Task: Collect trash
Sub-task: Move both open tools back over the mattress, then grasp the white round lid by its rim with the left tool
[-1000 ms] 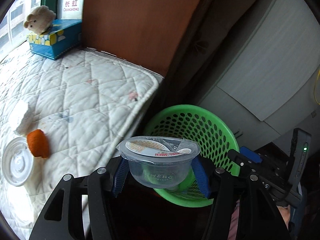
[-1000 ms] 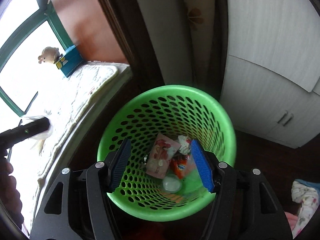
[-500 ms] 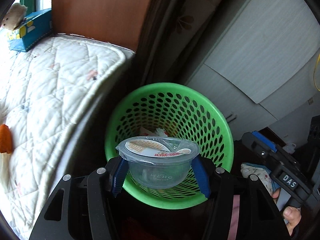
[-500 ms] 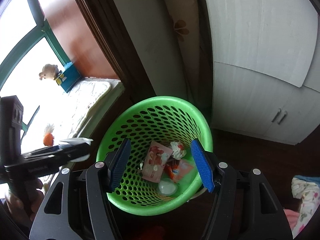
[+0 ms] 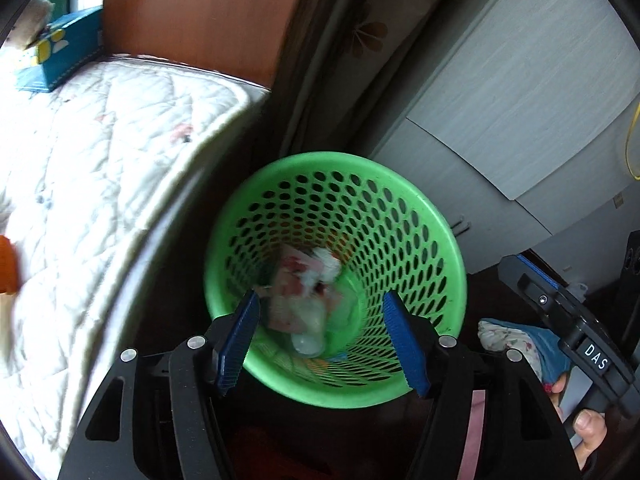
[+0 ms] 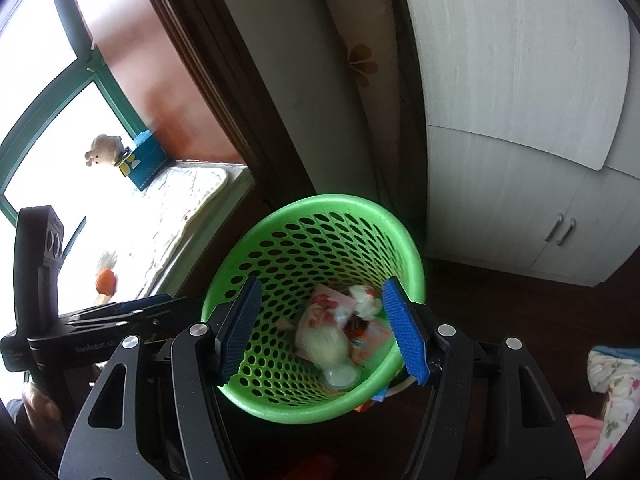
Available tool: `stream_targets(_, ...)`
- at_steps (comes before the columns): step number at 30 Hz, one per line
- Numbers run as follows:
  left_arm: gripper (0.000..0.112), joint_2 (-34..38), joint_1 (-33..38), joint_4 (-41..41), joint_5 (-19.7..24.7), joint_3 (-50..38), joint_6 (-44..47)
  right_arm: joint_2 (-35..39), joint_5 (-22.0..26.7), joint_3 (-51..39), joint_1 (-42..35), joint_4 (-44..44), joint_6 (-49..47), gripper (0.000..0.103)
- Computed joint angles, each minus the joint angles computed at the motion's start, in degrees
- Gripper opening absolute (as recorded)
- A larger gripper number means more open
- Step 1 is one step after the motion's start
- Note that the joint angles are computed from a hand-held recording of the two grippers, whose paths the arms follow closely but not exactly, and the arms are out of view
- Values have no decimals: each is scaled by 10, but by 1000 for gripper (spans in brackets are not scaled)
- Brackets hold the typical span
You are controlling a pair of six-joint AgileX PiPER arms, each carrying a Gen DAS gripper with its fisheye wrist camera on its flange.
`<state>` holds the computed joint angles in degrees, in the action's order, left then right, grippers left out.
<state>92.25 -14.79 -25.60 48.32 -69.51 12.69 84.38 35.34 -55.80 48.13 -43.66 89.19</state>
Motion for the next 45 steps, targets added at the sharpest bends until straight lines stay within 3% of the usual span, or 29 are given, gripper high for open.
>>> stream_targets(7,62,-54,66,32,4,26,13,28,4,-38,18,10,-19,67)
stream_targets(19,62,-83,280,18,29,16,94,122,26,-184,57,57,-113,69)
stream_targets(26,62,-33,401,10,38,-36,125,192,46,-295,74,100,-188,69)
stream_targets(31,62,29,457,1,68,-94,142,244,63,-378,84,132,-240,69)
stream_targets(39,59,99,495,-17,101,-131,162,333,110,-523,94,187,-326,69)
stream_targets(45,49,120,501,-27,108,-132,173,389,138,-616,93,223,-373,69)
